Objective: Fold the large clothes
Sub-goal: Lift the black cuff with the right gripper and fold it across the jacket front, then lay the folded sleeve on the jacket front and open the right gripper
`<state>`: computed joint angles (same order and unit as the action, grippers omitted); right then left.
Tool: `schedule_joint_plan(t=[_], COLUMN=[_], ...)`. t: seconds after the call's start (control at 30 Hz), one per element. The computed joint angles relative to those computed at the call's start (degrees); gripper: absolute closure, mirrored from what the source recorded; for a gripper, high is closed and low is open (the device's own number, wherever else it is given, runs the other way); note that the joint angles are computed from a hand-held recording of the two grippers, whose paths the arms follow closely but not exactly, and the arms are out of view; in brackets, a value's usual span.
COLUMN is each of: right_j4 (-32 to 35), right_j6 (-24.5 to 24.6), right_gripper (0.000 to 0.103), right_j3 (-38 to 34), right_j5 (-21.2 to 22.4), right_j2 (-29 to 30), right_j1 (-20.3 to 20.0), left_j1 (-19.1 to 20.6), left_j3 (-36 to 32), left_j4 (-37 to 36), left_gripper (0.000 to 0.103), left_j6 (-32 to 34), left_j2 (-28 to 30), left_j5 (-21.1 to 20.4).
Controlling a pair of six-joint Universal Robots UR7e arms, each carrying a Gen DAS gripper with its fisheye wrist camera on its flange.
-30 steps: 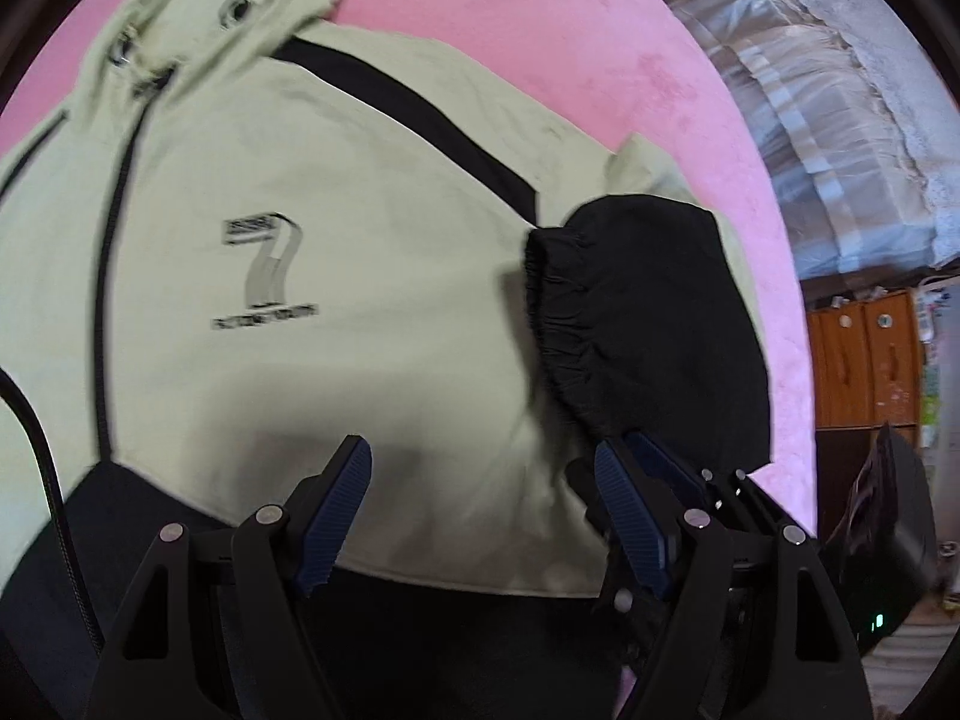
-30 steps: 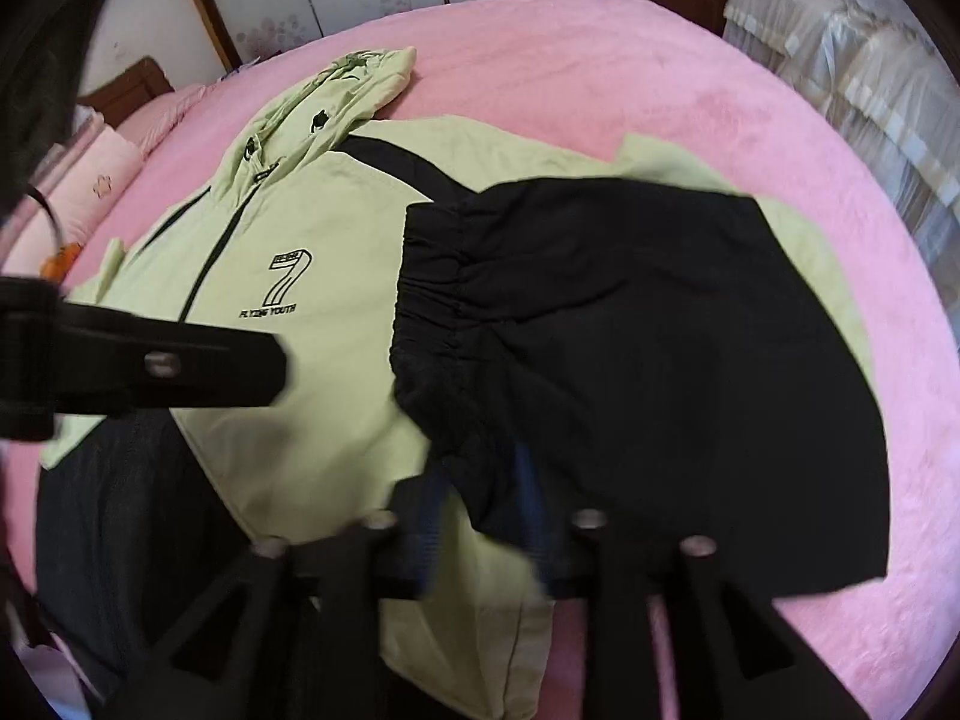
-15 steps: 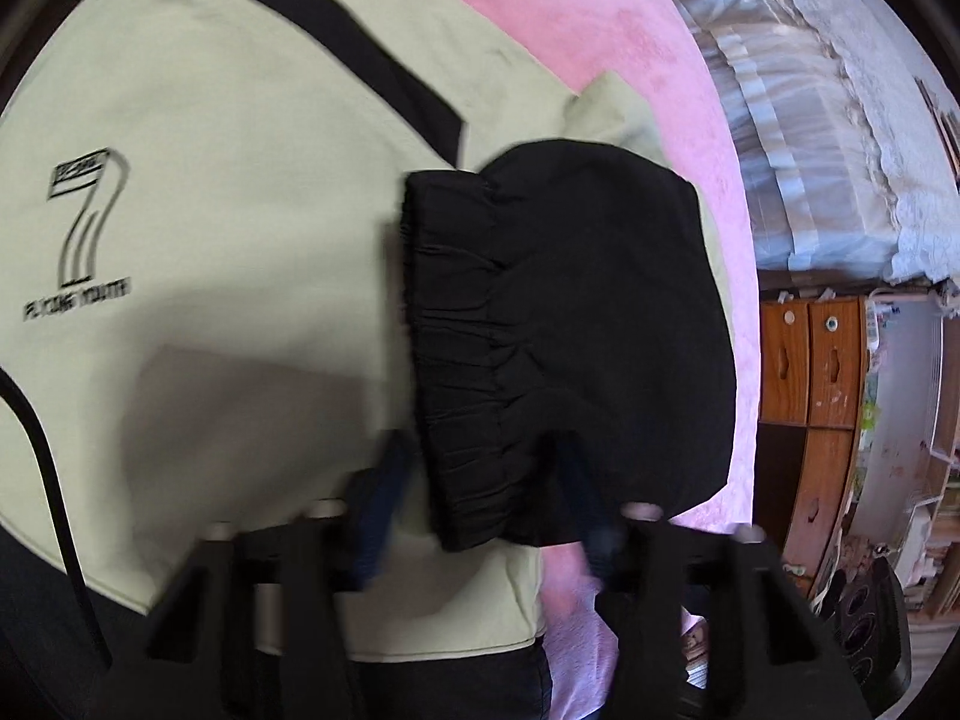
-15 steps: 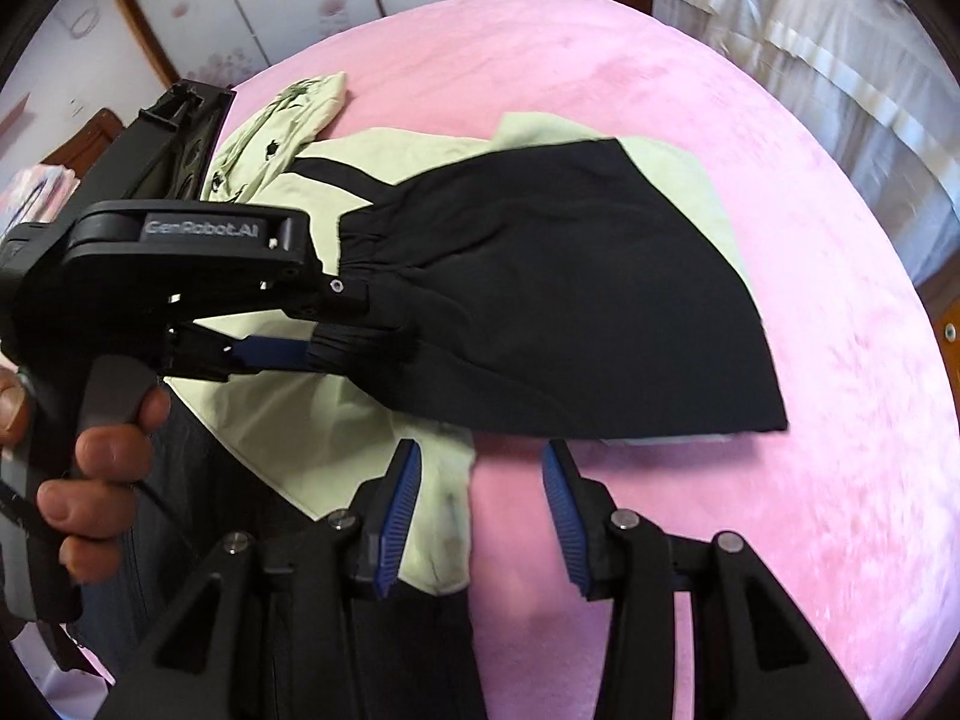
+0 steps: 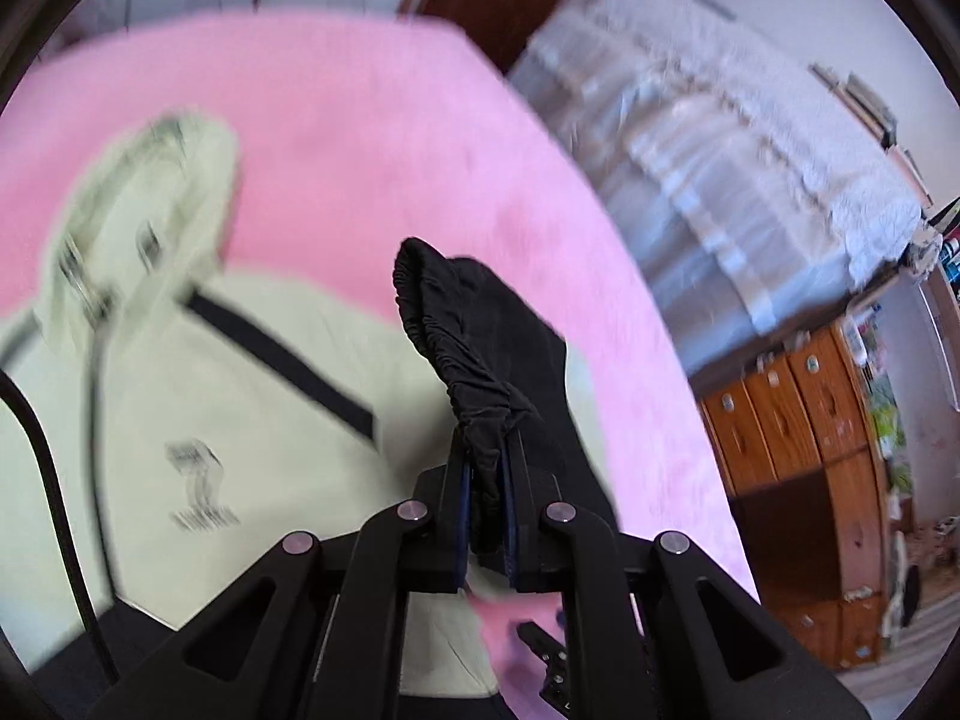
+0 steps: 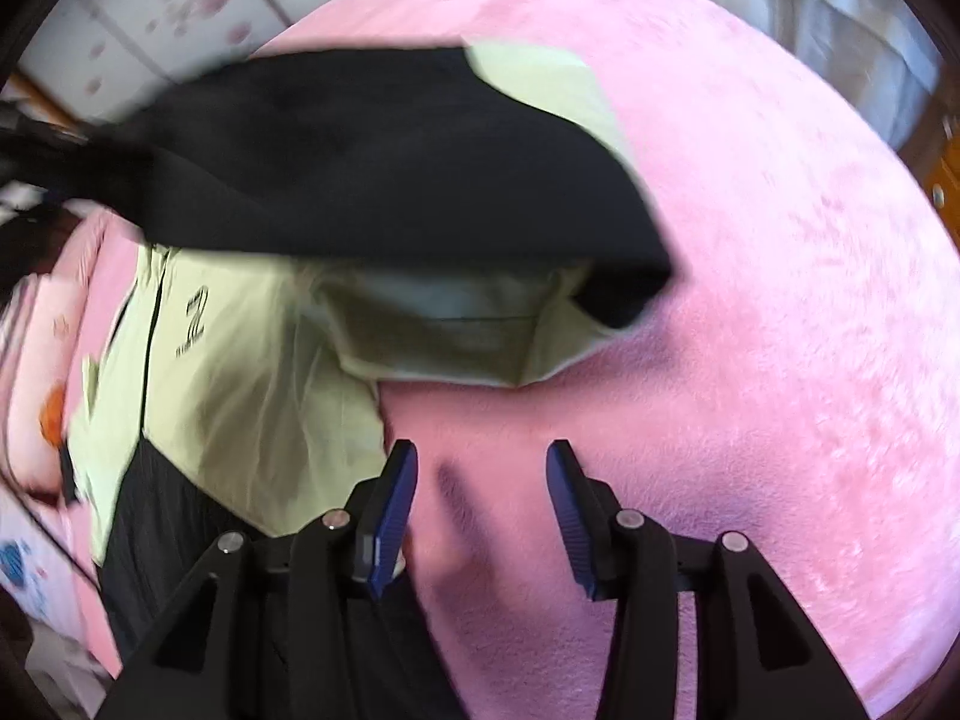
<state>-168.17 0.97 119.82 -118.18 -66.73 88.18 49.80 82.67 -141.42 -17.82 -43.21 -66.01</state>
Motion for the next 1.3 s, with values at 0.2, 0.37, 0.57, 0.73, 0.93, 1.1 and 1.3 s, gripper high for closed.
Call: schedule_joint_plan(t=[0.2, 0.37, 0.57, 0.73, 0.93, 1.1, 1.3], right_j4=[-2.8, -2.2, -1.7, -1.9, -4.6, -7.2, -11.2], right_j6=[0.3, 1.4, -2.5, -6.1, -8.0, -12.1, -14.3], right_gripper=[0.051, 0.051, 0.051, 0.051, 0.051, 0.085, 0.090], right_j3=[-2.7, -6.3, -8.7, -7.3, -8.1, -11.8, -10.3], right_j5=[2.5, 5.1, 5.0, 4.5, 0.8, -4.8, -9.6], right_j2=[3.1, 6.5, 8.6, 7.6, 10.0, 14.5, 14.4], right_j1=[-0.3, -0.2, 1.6, 2.4, 3.4, 5.1, 5.9], left_j1=[-1.4, -0.6, 1.0, 1.8, 2.2, 2.1, 4.7], left_j3=[0.0, 0.7, 3.1, 3.3, 2.5, 2.7, 6.3], left_j4=[-2.5, -1.9, -1.8, -2.2, -1.8, -2.7, -4.3], left_gripper=[0.097, 0.096, 0.096, 0.096, 0.096, 0.096, 0.096], left_j6=[3.7, 3.4, 2.7, 3.3, 5.0, 6.8, 9.0], left_j2=[-4.5, -7.7, -10.5, -11.1, -10.3, -10.0, -12.5], left_j5=[9.0, 12.8, 15.3, 15.7, 15.5, 17.5, 21.8])
